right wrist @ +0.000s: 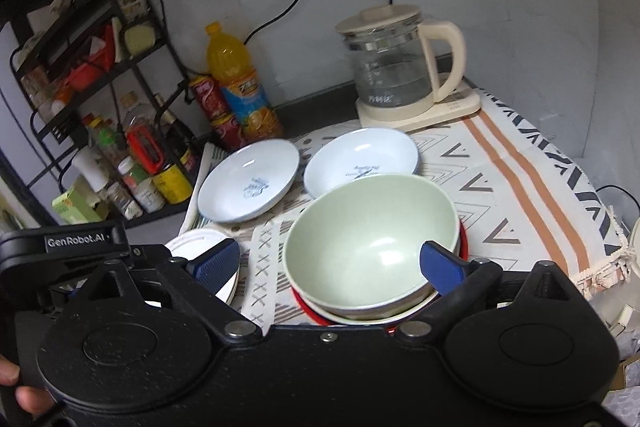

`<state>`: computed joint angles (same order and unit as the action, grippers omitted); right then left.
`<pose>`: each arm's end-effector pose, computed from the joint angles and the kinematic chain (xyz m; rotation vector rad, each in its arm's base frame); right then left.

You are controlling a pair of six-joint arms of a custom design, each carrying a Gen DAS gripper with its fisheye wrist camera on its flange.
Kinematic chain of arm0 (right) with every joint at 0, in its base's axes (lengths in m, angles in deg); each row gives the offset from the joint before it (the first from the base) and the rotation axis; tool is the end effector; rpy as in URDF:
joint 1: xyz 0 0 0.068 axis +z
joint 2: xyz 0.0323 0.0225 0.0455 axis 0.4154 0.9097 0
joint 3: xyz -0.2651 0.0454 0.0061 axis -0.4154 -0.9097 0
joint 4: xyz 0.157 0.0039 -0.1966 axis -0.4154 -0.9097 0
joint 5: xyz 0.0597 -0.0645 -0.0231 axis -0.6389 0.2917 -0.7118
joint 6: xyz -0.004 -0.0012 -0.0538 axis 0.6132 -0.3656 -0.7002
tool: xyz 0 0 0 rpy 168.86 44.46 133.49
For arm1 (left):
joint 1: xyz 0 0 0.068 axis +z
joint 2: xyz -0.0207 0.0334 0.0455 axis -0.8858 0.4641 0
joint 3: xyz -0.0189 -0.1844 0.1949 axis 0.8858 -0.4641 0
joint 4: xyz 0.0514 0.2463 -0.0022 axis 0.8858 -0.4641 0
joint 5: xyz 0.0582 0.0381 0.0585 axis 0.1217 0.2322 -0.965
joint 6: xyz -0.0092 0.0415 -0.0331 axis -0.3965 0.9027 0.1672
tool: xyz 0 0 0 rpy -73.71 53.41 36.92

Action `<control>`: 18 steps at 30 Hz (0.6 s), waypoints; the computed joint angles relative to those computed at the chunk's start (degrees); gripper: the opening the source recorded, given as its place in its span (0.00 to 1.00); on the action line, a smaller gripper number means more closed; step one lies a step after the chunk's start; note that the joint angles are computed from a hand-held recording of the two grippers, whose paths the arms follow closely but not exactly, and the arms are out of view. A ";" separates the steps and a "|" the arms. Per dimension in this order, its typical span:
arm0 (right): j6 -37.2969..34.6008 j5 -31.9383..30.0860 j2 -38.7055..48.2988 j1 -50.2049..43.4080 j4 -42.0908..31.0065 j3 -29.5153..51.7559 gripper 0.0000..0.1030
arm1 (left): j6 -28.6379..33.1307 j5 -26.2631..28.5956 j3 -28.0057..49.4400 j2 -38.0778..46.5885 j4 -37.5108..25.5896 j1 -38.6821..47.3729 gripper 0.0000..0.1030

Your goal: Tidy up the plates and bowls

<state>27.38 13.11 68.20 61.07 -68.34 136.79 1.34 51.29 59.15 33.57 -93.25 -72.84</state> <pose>0.2000 0.1347 0.3414 0.2800 2.3090 0.3480 0.2657 -0.0499 0.3867 -0.2513 2.4927 -0.2597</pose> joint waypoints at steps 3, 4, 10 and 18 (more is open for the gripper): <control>-0.90 -1.65 1.29 -0.18 -0.08 1.04 0.94 | -0.27 0.71 -0.18 -0.72 -1.01 1.81 0.80; -0.88 -1.86 1.53 -0.05 0.26 1.08 0.94 | 0.21 0.44 -0.18 -1.00 -1.35 2.18 0.80; -1.92 -4.29 5.05 0.19 0.67 3.37 0.94 | 3.29 1.10 -0.11 -1.74 -3.38 5.51 0.81; -5.40 -7.83 11.26 -0.56 1.82 8.72 0.94 | 6.88 2.44 1.22 0.05 -4.35 10.28 0.86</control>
<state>21.98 5.27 79.46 60.51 -66.52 145.51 8.23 53.73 60.37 33.62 -97.60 -62.56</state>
